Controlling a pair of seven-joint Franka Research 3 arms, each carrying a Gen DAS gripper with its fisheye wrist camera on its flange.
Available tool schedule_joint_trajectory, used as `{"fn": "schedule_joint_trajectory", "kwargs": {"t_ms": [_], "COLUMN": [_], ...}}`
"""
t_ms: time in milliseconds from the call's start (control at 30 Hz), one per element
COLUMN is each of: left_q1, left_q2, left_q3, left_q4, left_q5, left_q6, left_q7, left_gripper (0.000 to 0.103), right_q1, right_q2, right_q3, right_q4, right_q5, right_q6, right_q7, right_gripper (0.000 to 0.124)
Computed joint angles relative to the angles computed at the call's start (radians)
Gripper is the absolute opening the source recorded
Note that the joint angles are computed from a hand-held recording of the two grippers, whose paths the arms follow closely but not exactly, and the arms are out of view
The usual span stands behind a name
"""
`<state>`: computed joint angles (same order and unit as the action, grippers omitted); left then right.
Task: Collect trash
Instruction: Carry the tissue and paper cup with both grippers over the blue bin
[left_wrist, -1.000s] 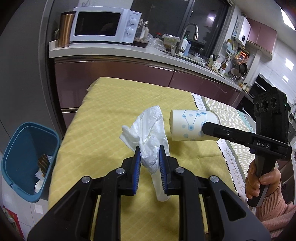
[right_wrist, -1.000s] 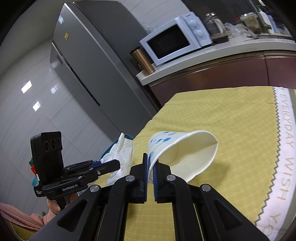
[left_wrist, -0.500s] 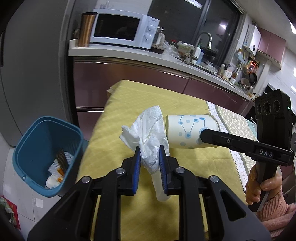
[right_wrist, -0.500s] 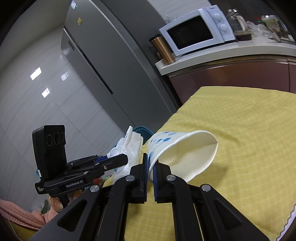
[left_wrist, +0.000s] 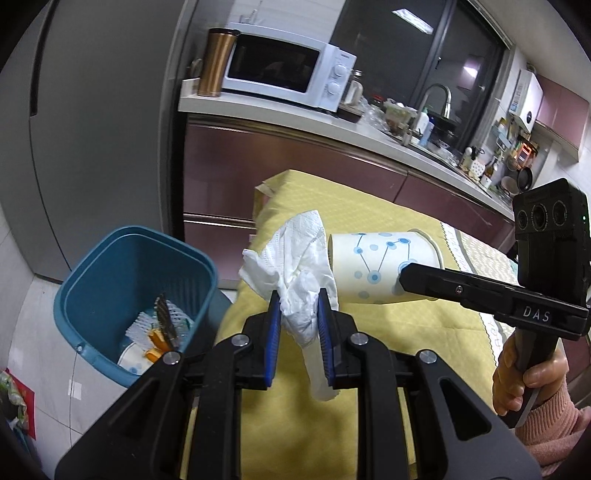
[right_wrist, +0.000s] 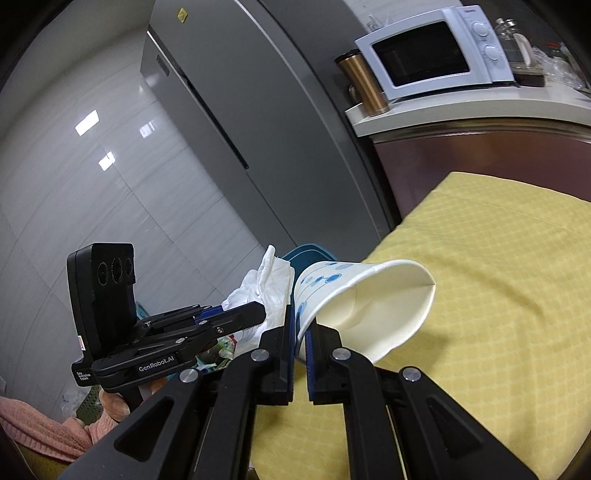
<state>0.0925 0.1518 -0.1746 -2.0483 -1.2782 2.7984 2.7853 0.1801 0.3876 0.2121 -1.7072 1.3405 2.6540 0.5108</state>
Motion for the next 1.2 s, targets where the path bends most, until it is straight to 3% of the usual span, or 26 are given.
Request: {"fn": "schedule_joint_trajectory", "kwargs": {"t_ms": [600,1200], "left_q1": [0.078,0.208], "left_q2": [0.08,0.224], "left_q3": [0.004,-0.095], "left_q4": [0.066,0.138], "left_q5": [0.097,0.394], "left_q6": [0.079,0.145], "left_q7": [-0.121,-0.391], "left_gripper": [0.019,0.02], "right_q1": [0.038,0.099], "right_q2": [0.231,0.455], "right_q3": [0.033,0.033], "right_q4": [0.319,0.629], "right_q5": [-0.317,-0.637], "right_q6": [-0.083,-0.2], "right_q7": [0.244,0.504], "right_gripper": [0.004,0.004]}}
